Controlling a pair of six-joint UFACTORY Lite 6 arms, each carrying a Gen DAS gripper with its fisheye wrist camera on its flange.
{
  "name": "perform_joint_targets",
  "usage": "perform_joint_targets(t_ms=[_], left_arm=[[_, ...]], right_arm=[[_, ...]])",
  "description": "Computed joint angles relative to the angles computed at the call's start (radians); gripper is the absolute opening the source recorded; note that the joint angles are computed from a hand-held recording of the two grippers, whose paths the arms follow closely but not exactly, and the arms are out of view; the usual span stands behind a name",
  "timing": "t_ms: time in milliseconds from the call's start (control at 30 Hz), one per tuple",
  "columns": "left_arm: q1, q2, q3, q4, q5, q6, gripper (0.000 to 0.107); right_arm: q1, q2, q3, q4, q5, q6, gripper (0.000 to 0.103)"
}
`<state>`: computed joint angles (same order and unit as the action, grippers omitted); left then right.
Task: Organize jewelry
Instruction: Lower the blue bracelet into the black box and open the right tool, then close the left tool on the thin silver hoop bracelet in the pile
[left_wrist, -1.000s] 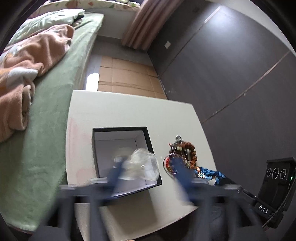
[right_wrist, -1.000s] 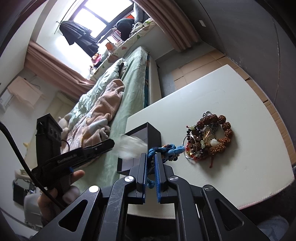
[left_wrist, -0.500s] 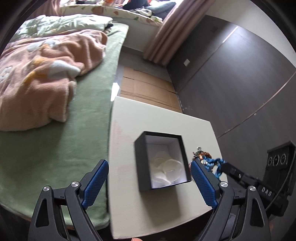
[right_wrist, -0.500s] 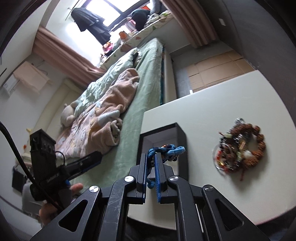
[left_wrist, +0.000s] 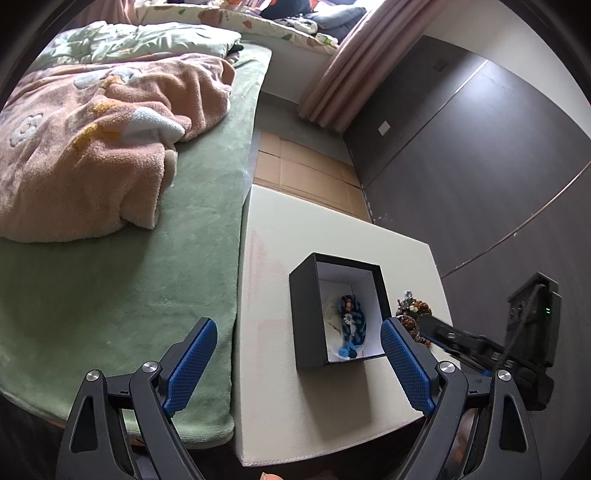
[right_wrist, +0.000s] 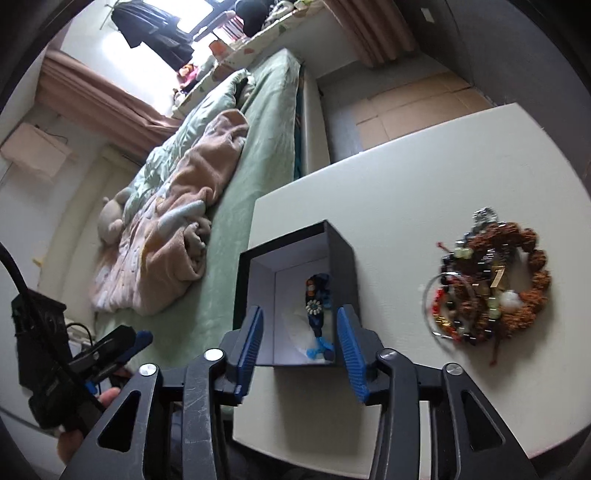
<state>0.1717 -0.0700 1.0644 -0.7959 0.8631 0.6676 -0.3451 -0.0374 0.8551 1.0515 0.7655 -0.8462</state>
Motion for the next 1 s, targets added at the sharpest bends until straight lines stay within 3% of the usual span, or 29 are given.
perform_joint_targets(t_ms=[67, 267, 533, 600, 667, 800, 1000], left_arm=[[-0.023, 0.003, -0.001, 0.001, -0.011, -0.005, 0.09], [-0.124, -0.003, -0.014, 0.018, -0.048, -0.037, 0.09], [-0.308, 0.008, 0.007, 0.031, -0.103, -0.094, 0.09], [-0.347, 0.016, 0.018, 0.039, -0.117, -0.11, 0.09], [-0.386, 0.024, 0.029, 0.047, -0.132, -0.126, 0.09], [-0.464, 0.044, 0.051, 0.072, -0.166, -0.158, 0.09], [-0.596, 0.111, 0.113, 0.192, -0.207, -0.231, 0.075]], right_arm=[[-0.047, -0.06, -0.037, -0.012, 0.005, -0.007, 0.07], [-0.224, -0.147, -0.096, -0.052, 0.08, -0.052, 0.071], [-0.494, -0.127, -0.073, -0.102, 0.208, -0.14, 0.072], [-0.545, -0.11, -0.065, -0.1, 0.237, -0.157, 0.075], [-0.581, -0.097, -0.061, -0.093, 0.253, -0.174, 0.09], [-0.637, -0.063, -0.048, -0.088, 0.269, -0.2, 0.092], [-0.725, -0.014, -0.047, -0.067, 0.302, -0.262, 0.092]])
